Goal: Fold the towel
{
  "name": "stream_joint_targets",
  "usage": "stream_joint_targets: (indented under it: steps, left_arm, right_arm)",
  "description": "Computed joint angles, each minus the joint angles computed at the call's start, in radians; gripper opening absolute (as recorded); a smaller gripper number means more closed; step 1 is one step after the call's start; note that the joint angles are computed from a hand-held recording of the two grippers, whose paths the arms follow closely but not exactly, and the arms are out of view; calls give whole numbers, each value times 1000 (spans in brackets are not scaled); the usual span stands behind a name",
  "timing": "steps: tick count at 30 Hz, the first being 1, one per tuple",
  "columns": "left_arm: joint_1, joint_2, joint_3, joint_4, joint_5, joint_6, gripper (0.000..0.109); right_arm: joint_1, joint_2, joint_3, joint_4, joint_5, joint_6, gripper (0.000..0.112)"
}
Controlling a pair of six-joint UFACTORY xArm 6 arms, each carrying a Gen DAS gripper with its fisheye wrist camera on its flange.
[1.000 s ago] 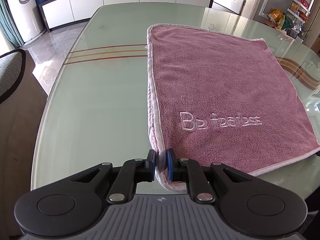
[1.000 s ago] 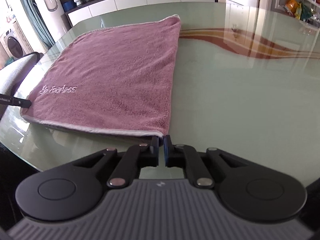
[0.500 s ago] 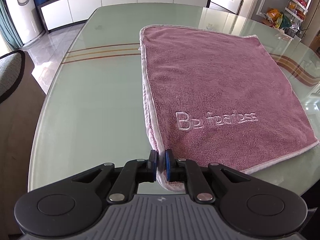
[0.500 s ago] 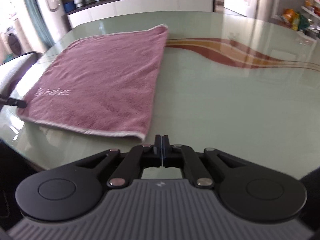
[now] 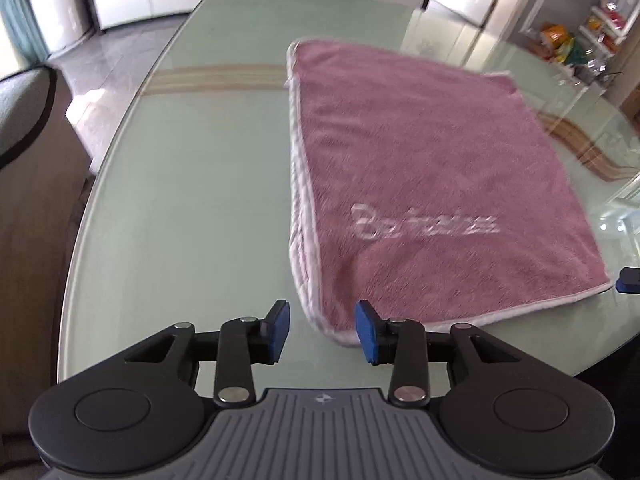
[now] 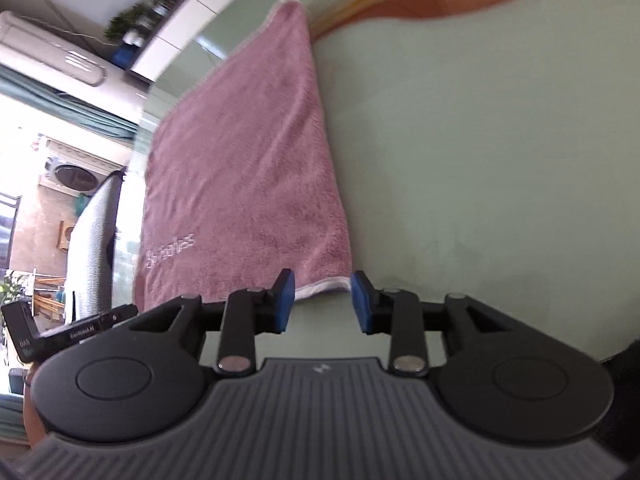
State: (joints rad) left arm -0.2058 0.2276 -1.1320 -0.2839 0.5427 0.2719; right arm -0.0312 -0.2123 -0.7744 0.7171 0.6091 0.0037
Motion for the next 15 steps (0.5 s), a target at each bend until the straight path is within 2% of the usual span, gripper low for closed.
stream_joint_targets:
  steps: [2,4,6,10,15]
  left_arm:
    - [4,21,-38,43,65,-95,41]
    - [2,46,-80,83,113,-145,48]
    - [-4,66,-112,126,143,-179,60]
    - [-14,106,-179,205,188,-256,61]
    - [-15,130,-213,214,205,-277,60]
  right_arm:
    - [8,17,-30,-90,23,77,30]
    - [19,26,-52,-172,41,130,30]
    - [32,39,-75,-244,61,175,30]
    - [50,69,-112,-343,96,220,30]
    - [47,88,-132,-373,117,211,30]
